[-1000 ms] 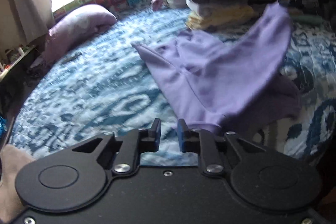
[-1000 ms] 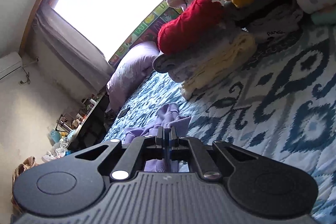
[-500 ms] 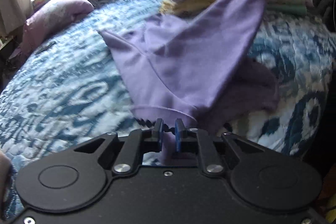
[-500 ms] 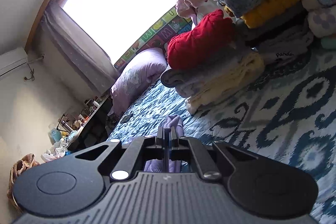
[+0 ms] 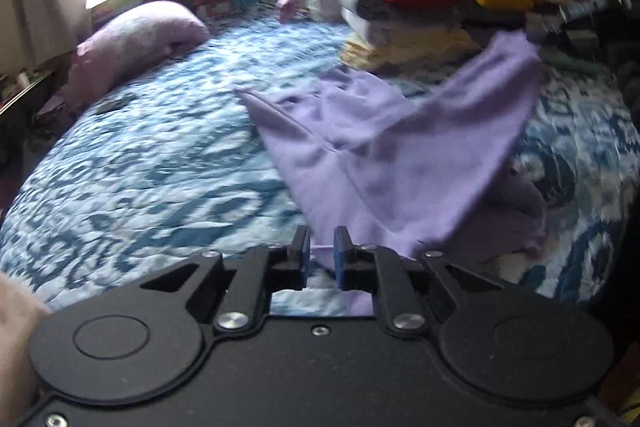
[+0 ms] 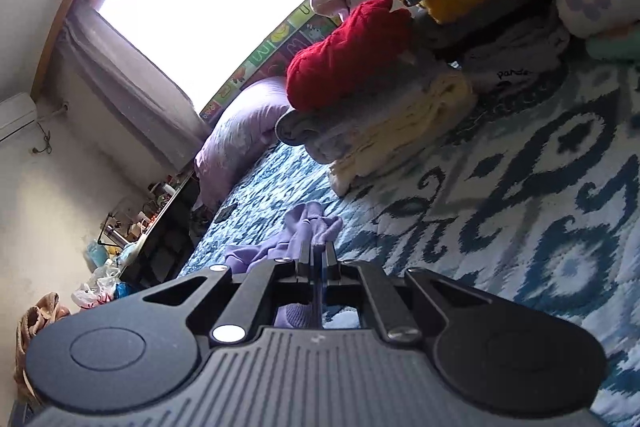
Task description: Fold clothes
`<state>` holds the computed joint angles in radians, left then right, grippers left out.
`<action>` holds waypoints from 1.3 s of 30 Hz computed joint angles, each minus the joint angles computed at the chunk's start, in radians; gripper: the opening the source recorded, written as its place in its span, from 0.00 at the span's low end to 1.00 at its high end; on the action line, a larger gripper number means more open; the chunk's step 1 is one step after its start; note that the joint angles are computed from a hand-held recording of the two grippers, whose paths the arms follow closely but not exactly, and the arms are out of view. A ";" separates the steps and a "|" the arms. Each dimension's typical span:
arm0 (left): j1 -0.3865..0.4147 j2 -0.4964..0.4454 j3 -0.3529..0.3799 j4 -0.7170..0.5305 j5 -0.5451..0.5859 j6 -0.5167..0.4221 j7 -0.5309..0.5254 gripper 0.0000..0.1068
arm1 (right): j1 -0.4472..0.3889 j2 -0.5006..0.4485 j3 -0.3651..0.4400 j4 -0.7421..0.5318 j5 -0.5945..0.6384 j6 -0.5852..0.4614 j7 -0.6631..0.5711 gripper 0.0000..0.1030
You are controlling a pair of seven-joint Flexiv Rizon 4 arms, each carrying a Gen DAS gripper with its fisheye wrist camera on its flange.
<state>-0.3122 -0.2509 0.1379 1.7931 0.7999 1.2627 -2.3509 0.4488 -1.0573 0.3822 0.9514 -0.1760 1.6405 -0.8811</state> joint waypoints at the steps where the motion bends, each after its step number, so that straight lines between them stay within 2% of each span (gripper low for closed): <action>1: 0.008 -0.019 -0.015 -0.005 -0.022 0.008 0.025 0.10 | 0.005 -0.001 -0.010 -0.004 0.003 0.003 0.006 0.05; 5: -0.017 -0.079 -0.018 -0.028 -0.070 -0.015 0.076 0.10 | 0.029 0.012 -0.084 0.006 0.025 0.049 0.058 0.05; 8: -0.043 -0.115 -0.012 -0.055 -0.090 -0.079 0.123 0.10 | -0.008 0.000 -0.009 0.001 -0.020 0.027 0.039 0.05; 11: -0.034 -0.131 -0.007 -0.043 -0.131 -0.055 0.141 0.09 | -0.027 -0.001 0.034 0.014 -0.042 -0.013 -0.002 0.05; 14: 0.061 -0.090 -0.086 0.014 -0.303 -0.013 0.378 0.09 | -0.036 0.005 0.042 0.038 -0.012 -0.009 -0.009 0.05; 15: 0.081 -0.078 -0.091 0.021 -0.338 0.015 0.429 0.09 | -0.043 0.003 0.057 0.041 -0.007 -0.008 -0.014 0.05; 17: 0.088 -0.078 -0.052 -0.009 -0.358 0.061 0.441 0.09 | -0.062 -0.002 0.095 0.041 -0.010 -0.020 -0.041 0.05; 20: 0.038 -0.174 0.087 -0.175 -0.291 0.047 0.343 0.09 | -0.095 -0.017 0.181 0.032 -0.020 -0.052 -0.120 0.05; 22: 0.026 -0.271 0.160 -0.314 -0.254 -0.002 0.260 0.09 | -0.080 0.001 0.140 0.027 -0.015 -0.110 -0.137 0.05; 24: 0.082 -0.365 0.145 -0.416 -0.314 -0.003 0.287 0.09 | -0.081 0.006 0.143 0.020 0.004 -0.144 -0.160 0.05; 27: 0.198 -0.486 0.041 -0.535 -0.450 0.050 0.399 0.09 | -0.092 0.014 0.164 0.025 0.045 -0.157 -0.198 0.05; 29: 0.216 -0.568 0.028 -0.642 -0.501 0.032 0.449 0.09 | -0.097 0.020 0.173 0.032 0.070 -0.156 -0.228 0.05; 33: 0.261 -0.708 -0.051 -0.825 -0.607 0.010 0.591 0.09 | -0.099 0.030 0.180 0.035 0.120 -0.160 -0.278 0.05; 36: 0.226 -0.794 -0.014 -0.980 -0.640 -0.122 0.671 0.09 | -0.092 0.027 0.173 0.017 0.153 -0.176 -0.307 0.05; 37: 0.226 -0.814 -0.021 -1.009 -0.654 -0.150 0.715 0.09 | -0.088 0.024 0.171 0.007 0.163 -0.183 -0.316 0.06; 39: 0.225 -0.810 -0.024 -0.994 -0.666 -0.140 0.775 0.09 | -0.083 0.015 0.171 -0.016 0.182 -0.199 -0.339 0.05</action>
